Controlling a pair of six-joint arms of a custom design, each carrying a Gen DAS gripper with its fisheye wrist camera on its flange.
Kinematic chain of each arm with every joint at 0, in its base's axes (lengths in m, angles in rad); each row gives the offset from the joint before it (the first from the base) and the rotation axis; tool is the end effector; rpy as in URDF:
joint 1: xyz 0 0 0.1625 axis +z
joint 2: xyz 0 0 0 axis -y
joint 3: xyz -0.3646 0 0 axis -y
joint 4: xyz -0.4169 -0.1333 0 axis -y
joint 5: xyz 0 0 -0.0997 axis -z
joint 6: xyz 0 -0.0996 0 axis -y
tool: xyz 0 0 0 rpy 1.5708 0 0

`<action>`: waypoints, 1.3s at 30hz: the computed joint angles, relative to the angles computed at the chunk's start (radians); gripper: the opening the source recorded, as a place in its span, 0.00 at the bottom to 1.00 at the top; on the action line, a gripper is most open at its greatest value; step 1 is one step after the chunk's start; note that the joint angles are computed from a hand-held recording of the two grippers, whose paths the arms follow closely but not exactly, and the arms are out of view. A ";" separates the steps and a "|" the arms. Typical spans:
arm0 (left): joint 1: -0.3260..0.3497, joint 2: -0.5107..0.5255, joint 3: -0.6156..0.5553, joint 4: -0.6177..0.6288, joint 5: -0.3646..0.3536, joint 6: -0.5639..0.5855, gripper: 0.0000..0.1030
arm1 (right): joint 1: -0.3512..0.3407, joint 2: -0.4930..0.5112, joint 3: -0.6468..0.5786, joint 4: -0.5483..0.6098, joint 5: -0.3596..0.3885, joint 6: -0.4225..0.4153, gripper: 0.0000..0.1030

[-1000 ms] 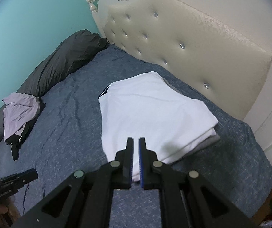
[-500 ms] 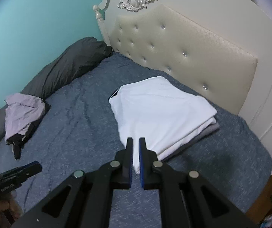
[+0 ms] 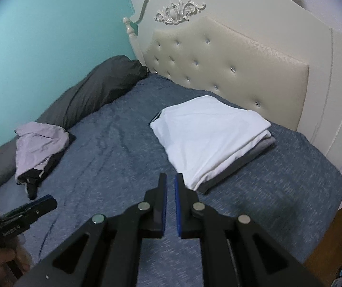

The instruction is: Fold clothes

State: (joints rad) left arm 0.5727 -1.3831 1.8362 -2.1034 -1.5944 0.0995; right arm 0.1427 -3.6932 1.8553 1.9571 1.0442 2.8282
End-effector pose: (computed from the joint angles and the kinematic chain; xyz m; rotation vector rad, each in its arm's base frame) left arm -0.3914 -0.4082 0.2469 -1.6102 -2.6307 0.0947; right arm 0.3695 -0.1322 0.2643 -0.6055 -1.8115 1.4449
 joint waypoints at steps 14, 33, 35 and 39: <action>-0.091 -0.261 0.040 0.130 0.048 -0.065 0.37 | 0.084 0.016 -0.274 0.184 0.042 0.008 0.06; -0.192 -0.444 0.009 0.282 0.105 -0.074 0.47 | 0.136 0.088 -0.578 0.387 0.059 -0.010 0.28; -0.198 -0.454 0.009 0.290 0.107 -0.073 0.50 | 0.139 0.089 -0.582 0.406 0.057 -0.021 0.29; -0.206 -0.471 0.009 0.301 0.112 -0.071 0.52 | 0.145 0.098 -0.620 0.429 0.063 -0.024 0.30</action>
